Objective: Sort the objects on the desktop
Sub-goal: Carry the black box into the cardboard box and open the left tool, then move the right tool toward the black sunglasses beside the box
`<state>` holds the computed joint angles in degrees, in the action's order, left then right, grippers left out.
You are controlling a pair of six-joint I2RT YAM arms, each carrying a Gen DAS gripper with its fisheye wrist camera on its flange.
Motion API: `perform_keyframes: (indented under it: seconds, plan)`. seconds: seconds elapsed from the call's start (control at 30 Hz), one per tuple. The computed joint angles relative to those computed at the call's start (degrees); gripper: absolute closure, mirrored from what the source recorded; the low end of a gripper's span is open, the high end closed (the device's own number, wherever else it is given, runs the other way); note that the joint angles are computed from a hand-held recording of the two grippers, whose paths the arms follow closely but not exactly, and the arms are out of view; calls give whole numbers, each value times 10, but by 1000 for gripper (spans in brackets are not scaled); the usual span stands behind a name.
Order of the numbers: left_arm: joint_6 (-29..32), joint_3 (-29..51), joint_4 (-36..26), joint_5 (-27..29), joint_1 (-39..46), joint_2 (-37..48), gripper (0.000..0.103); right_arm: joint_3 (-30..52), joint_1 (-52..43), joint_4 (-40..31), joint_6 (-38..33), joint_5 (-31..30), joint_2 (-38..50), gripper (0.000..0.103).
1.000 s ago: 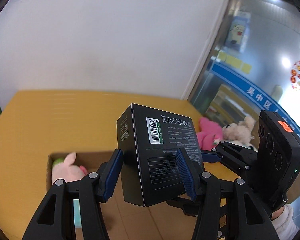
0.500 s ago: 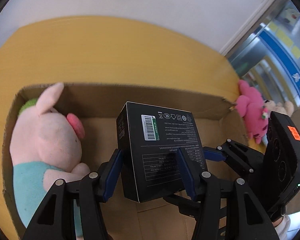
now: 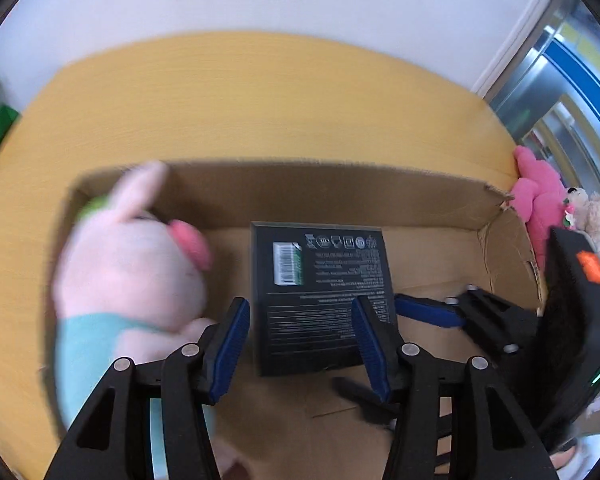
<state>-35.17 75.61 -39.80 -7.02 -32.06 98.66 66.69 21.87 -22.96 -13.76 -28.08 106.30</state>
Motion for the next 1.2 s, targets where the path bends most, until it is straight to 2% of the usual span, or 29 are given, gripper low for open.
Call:
perform_keyframes:
  seconds: [0.03,0.1,0.13,0.2,0.27,0.33,0.4,0.5,0.63,0.77,0.93,1.0,1.2]
  plan:
    - [2,-20,4,-19,-6,-30,52,-22,-8,4,12,-10,-36,25]
    - [6,-62,17,-56,-25,-97,52,-30,9,24,48,4,-67,25]
    - [7,-81,21,-79,-41,-135,51,-57,4,28,51,14,-112,24]
    - [2,-100,28,-146,-87,-194,43,-97,8,40,66,52,-185,22]
    - [-9,-118,32,-250,-156,-245,16,-149,17,37,89,108,-278,21]
    - [-19,-146,34,-354,-232,-295,0,-199,1,15,105,148,-370,20]
    - [-39,-163,20,-439,-305,-324,0,-237,18,-2,135,196,-439,20]
    - [-117,-162,-41,-509,-391,-322,1,-286,65,-22,169,275,-533,20]
    - [-249,-155,-112,-554,-484,-302,1,-344,130,-70,221,348,-666,20]
    - [-374,-138,-202,-578,-545,-261,1,-364,183,-109,248,422,-732,20]
    - [-472,-124,-266,-583,-594,-223,1,-377,250,-142,280,487,-765,20]
    - [-489,-124,-279,-584,-600,-219,1,-373,275,-153,295,507,-767,20]
    - [-591,-125,-345,-583,-632,-207,1,-378,319,-161,312,544,-777,20]
